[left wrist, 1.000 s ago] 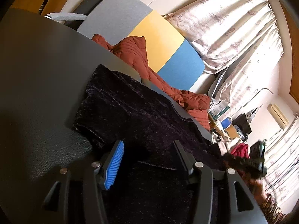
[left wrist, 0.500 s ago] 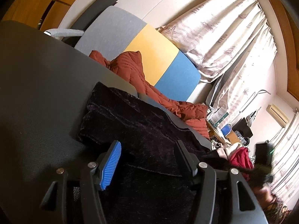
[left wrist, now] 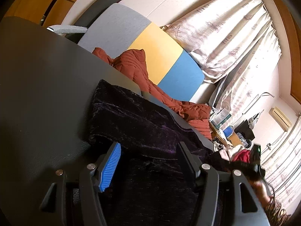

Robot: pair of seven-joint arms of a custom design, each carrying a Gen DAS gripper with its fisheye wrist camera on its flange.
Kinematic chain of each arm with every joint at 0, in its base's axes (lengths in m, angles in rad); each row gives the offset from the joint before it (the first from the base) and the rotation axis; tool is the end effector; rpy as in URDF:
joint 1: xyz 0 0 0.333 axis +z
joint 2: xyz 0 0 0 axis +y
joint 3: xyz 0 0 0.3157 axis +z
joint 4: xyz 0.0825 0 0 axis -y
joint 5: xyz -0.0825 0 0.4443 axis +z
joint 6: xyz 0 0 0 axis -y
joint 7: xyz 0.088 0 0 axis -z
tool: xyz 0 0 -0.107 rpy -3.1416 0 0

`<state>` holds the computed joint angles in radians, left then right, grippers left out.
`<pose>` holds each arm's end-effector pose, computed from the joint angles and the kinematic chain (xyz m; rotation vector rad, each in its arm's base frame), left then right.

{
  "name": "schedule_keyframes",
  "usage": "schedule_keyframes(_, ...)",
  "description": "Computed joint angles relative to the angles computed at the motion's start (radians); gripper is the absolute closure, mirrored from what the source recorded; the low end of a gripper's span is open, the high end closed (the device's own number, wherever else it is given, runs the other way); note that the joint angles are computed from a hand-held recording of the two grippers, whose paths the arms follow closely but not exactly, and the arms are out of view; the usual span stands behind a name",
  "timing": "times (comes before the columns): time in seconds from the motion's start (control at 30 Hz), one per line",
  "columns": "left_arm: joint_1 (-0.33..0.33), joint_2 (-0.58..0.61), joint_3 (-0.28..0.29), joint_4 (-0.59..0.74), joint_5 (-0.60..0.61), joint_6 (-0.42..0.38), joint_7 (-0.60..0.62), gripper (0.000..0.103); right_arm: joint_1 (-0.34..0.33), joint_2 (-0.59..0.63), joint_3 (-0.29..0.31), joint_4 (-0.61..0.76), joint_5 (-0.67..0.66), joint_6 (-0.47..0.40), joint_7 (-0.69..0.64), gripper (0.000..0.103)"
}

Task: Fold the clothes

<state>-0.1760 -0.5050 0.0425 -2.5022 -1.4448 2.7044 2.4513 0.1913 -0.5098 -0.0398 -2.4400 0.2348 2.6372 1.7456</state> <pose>0.4827 -0.0297 0.4881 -1.9608 1.6695 -1.6516 0.4946 0.0679 0.5446 -1.5522 1.8784 -0.3121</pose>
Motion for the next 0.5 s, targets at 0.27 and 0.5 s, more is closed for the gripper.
schedule_keyframes(0.27,-0.004,0.006,-0.004,0.004,0.024,0.006,-0.016,0.035,0.123,-0.020,-0.042,-0.039,0.092,0.043,-0.191,0.072)
schedule_keyframes(0.5,-0.010,0.004,-0.002,0.002,0.023,0.017,-0.013,0.034,0.116,0.101,0.010,0.052,0.101,-0.010,-0.220,0.095)
